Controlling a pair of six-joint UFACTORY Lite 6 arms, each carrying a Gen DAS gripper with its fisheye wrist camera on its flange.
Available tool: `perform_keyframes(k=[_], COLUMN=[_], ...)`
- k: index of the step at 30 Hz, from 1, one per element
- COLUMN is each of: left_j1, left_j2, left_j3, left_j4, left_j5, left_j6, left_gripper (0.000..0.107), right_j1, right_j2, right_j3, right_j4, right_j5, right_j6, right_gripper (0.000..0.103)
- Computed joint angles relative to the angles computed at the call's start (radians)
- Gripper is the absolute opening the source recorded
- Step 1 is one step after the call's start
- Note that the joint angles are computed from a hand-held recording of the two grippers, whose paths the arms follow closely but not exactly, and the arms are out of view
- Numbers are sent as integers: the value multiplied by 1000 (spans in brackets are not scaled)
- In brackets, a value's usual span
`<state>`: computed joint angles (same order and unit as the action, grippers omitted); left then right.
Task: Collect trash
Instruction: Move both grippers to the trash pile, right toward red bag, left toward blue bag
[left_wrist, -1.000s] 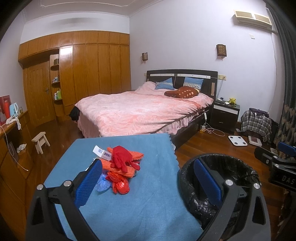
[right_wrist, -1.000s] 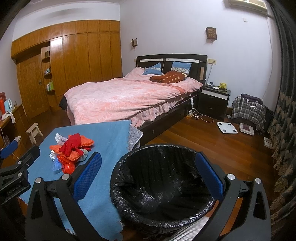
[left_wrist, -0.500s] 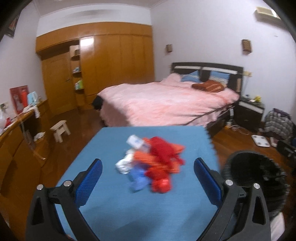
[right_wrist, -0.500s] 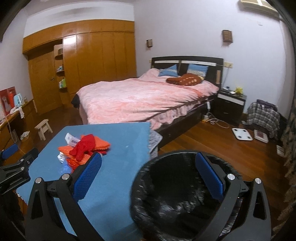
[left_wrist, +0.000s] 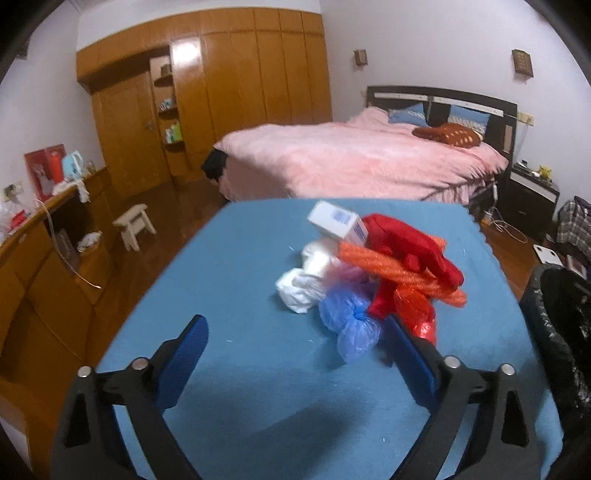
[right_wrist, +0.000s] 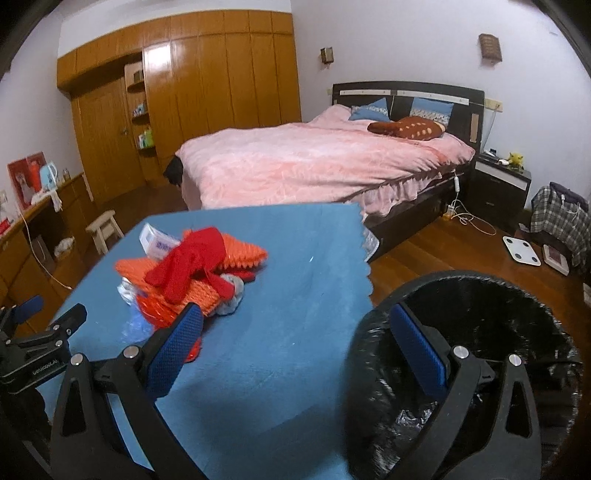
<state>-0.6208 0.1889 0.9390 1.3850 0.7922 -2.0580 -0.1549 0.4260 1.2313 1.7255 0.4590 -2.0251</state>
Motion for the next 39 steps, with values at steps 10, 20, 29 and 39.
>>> perform_keyframes(k=[10, 20, 29, 39], left_j1=[137, 239, 235, 293], left_j2=[194, 281, 129, -20], left_j3=[120, 157, 10, -144], left_j4=[132, 285, 419, 352], left_j5=[-242, -495, -428, -414], left_j6=[-50, -152, -260, -166], left_gripper=[74, 15, 4, 4], right_j1=[63, 89, 144, 231], right_j2=[148, 195, 149, 175], right_j3=[107, 146, 60, 57], right_j4=[1, -23, 43, 30], right_j5=[-81, -91, -65, -79], right_j6=[-23, -3, -82, -75], right_gripper=[86, 86, 86, 86])
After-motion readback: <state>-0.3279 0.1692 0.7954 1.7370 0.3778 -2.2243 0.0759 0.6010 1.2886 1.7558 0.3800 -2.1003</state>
